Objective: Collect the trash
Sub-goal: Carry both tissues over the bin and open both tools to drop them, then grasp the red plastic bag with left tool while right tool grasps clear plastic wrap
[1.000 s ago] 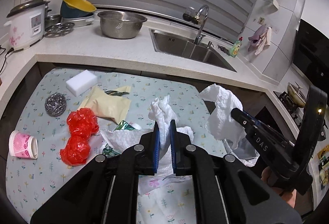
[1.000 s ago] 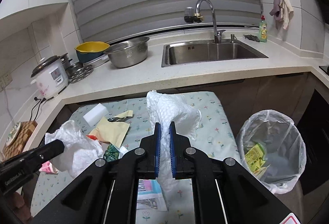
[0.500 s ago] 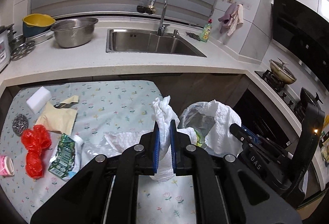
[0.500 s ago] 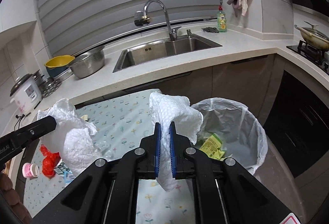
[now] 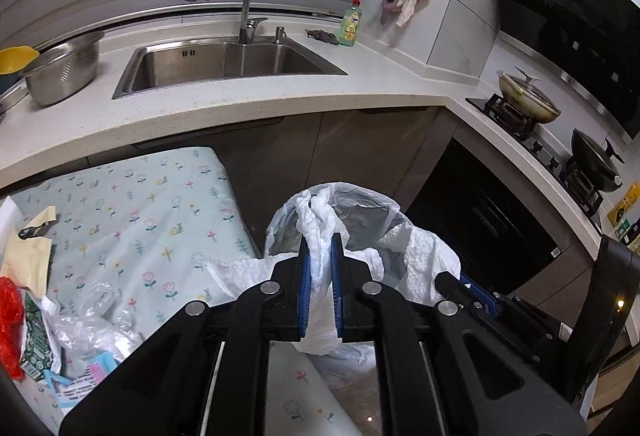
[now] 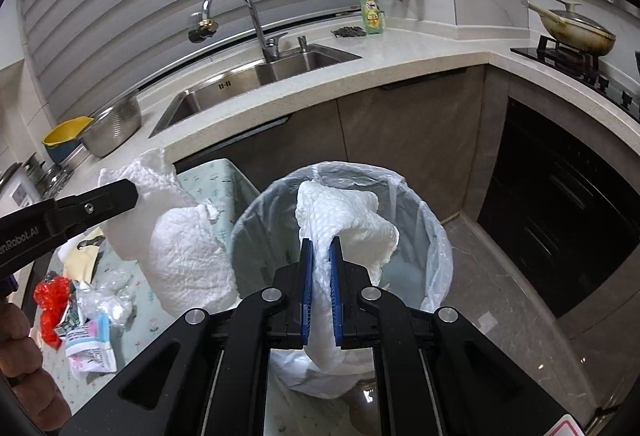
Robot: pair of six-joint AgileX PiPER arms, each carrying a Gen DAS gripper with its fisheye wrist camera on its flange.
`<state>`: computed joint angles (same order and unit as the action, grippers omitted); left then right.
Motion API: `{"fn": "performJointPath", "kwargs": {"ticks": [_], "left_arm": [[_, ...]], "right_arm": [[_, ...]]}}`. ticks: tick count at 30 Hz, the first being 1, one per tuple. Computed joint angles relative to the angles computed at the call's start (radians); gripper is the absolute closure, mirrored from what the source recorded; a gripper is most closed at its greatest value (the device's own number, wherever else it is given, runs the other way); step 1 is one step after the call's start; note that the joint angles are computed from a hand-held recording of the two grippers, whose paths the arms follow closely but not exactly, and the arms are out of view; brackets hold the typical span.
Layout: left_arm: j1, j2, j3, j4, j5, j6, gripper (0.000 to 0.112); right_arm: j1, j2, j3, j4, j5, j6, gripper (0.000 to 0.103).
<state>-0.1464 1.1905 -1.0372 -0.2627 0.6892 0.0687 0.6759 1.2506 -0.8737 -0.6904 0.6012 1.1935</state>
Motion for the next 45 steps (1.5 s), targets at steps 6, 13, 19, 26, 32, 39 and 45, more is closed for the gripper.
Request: {"fn": "performJointPath", "kwargs": {"ticks": [6,13,19,26,32,39,45], "left_arm": [[-0.110,0.098,-0.023,0.084,-0.063,-0.091,0.103],[-0.137,0.131,-0.025,0.138,-0.092,-0.163,0.078],[-0.126,0.106,-0.026,0.150,-0.087,-0.175,0.067],[-0.081,0.048,-0.023,0.124,-0.053,-0.147,0.066],[0.029,-0.046,0.005,0.051,0.002,-0.053,0.063],[0.286,-0.164,0.046,-0.114,0.112,0.163,0.057],[0.640,-0.222,0.062,-0.315,0.265,0.452,0.053]], "right_arm": [[-0.077,0.023,0.019,0.037,-0.062,-0.057,0.093],[-0.099,0.022,0.034,0.003,-0.088,-0.013,0.075],[-0.073,0.016,0.015,-0.031,-0.061,0.018,0.066],[0.012,-0.010,-0.013,-0.095,0.025,0.081,0.060],[0.124,-0.019,-0.060,-0.131,0.114,0.128,0.058],[0.306,0.020,-0.140,-0.189,0.217,0.210,0.054],[0.448,0.102,-0.241,-0.219,0.292,0.257,0.048]]}}
